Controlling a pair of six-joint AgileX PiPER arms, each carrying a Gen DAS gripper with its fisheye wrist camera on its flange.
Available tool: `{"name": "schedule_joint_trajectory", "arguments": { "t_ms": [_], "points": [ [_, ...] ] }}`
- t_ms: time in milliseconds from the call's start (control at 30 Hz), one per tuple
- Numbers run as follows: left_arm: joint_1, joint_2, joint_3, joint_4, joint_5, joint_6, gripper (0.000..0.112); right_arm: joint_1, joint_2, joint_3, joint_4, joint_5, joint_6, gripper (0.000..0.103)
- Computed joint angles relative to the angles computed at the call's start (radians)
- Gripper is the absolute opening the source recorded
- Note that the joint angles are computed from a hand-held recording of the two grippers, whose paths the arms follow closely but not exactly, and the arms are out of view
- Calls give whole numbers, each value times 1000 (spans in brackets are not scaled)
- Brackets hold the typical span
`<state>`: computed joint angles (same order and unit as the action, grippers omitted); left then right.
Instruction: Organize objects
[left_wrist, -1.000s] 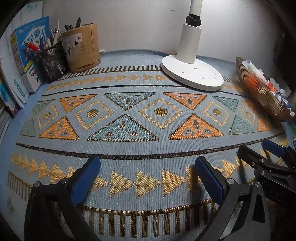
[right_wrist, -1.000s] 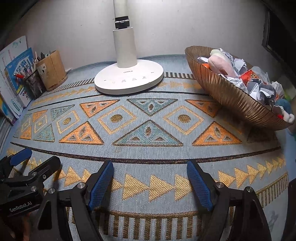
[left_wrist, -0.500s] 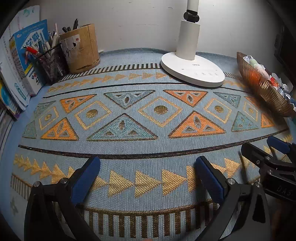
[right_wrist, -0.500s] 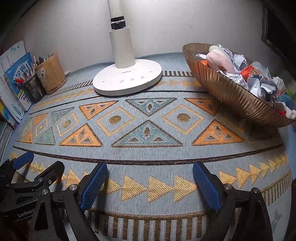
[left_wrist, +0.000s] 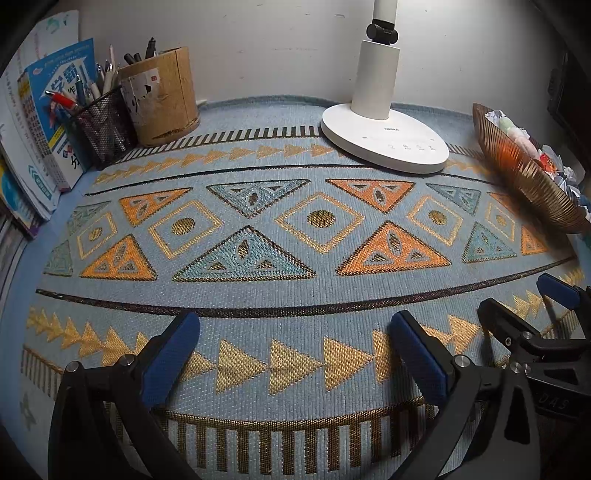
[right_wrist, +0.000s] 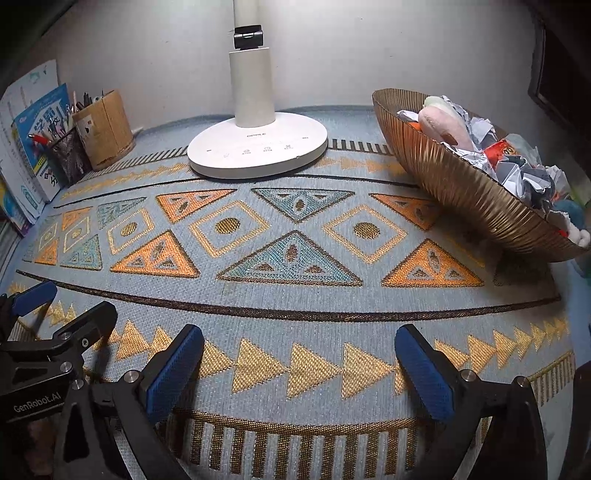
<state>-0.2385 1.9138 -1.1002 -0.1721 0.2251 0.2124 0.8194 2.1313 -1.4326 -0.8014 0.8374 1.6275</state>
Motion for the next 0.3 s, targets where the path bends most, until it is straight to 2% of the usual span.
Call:
{"name": "schedule_joint_trajectory", "arguments": {
  "t_ms": [300],
  "points": [
    [-4,0,-1,18,0,-22,103,-1,-1,1,0,-1,-1,103]
  ]
}}
